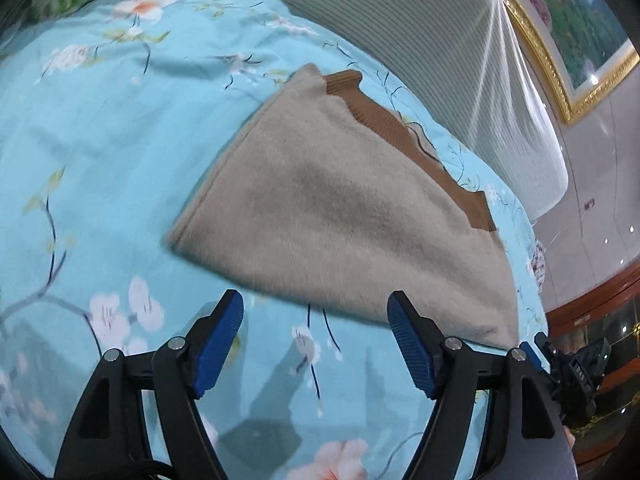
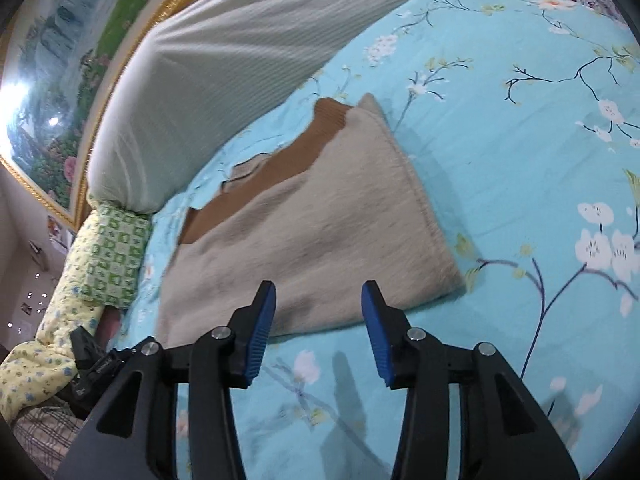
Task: Fold small clothes
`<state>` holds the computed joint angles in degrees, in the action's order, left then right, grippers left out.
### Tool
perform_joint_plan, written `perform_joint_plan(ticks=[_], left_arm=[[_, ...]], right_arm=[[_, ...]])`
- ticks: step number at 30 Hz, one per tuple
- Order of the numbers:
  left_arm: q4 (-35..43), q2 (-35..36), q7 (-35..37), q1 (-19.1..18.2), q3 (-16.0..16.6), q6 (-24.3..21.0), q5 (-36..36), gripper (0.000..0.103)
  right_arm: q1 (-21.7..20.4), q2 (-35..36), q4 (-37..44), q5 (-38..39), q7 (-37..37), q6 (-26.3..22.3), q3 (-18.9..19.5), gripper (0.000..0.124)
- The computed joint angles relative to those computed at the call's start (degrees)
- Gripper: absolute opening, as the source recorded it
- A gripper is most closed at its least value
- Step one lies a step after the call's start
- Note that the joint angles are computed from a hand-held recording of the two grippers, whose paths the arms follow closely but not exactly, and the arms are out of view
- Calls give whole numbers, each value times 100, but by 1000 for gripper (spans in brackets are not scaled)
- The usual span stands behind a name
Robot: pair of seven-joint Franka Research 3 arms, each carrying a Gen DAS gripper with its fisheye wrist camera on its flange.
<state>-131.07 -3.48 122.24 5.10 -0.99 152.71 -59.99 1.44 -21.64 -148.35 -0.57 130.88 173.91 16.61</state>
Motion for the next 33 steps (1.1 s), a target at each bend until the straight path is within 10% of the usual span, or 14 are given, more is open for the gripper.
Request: perform_joint_plan(ticks=[11,14,24,27,31,33], left_arm=[[-323,-50,698,-62,98,41,-1735,91],[-138,50,378,20,11,-170,-863,100],[862,917,986,104,-303,558,-2294,97],[1141,1153,950,153,-423,781,-2233,86],[1394,1364,876,240,-555,934,-1962,35],[1422,1342,1063,267,-640,1076,-1893,25]], right_arm=[[559,-159,-166,492,-270,268,-86,51],[588,-103,-143,605,-273,292,-66,51],[666,264,51,668,-345,179,-95,52],[700,331,60,666,-326,177,-156,52],[708,408,103,632,-361,160,-231,52],[730,474,167,623,-439,135,-316,52]])
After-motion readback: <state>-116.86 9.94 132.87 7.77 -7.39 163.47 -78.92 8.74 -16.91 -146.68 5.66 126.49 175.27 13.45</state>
